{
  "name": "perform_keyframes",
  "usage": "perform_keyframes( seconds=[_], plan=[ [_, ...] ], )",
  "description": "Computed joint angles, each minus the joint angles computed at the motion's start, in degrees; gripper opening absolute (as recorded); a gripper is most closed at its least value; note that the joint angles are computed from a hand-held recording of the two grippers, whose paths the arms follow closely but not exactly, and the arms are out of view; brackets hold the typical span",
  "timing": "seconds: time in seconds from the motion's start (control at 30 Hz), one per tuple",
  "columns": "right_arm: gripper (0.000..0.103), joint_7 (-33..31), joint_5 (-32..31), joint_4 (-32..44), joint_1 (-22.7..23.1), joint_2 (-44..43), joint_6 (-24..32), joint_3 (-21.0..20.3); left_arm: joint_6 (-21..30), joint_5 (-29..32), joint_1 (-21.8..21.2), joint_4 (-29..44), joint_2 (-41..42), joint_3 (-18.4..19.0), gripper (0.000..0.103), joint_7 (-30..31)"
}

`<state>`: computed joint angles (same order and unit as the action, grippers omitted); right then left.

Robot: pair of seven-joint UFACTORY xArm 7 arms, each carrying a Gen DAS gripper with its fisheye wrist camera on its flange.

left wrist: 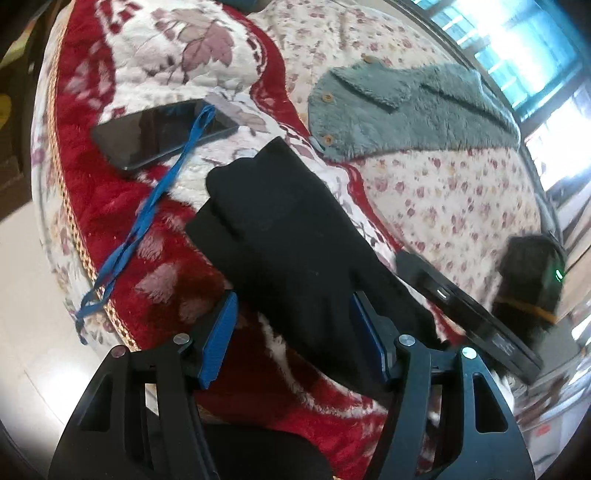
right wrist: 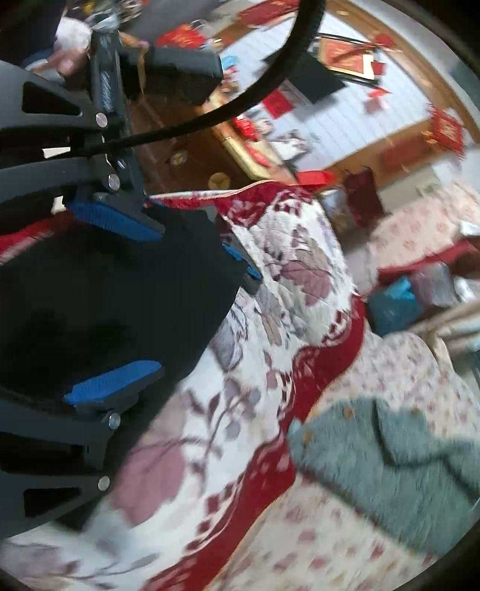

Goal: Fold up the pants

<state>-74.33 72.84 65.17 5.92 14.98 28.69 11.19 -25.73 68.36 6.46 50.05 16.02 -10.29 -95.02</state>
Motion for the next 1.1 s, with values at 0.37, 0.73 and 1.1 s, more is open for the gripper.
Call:
perform_keyframes(
  seconds=[0.37,0.73,1.1],
  plan=[
    [0.066,18.73,-29.44,22.29,5.36,17.37,1.68,-0.31,-1.89,11.0,0.23,8.37,7.48,0.79,0.071,-11.26],
    [0.024,23.22,-39.83,31.53,1.45,26.11,5.26,6.62,-5.08,7.36,-1.42,11.86,10.6,2.1,0.029,-8.87],
    [0.017,-1.67,-2.18,9.54,-19.6,2.46,11.47,17.76,-9.24,-9.28,-8.92,1.57,-4.06,2.0,0.021,17.89]
  ],
)
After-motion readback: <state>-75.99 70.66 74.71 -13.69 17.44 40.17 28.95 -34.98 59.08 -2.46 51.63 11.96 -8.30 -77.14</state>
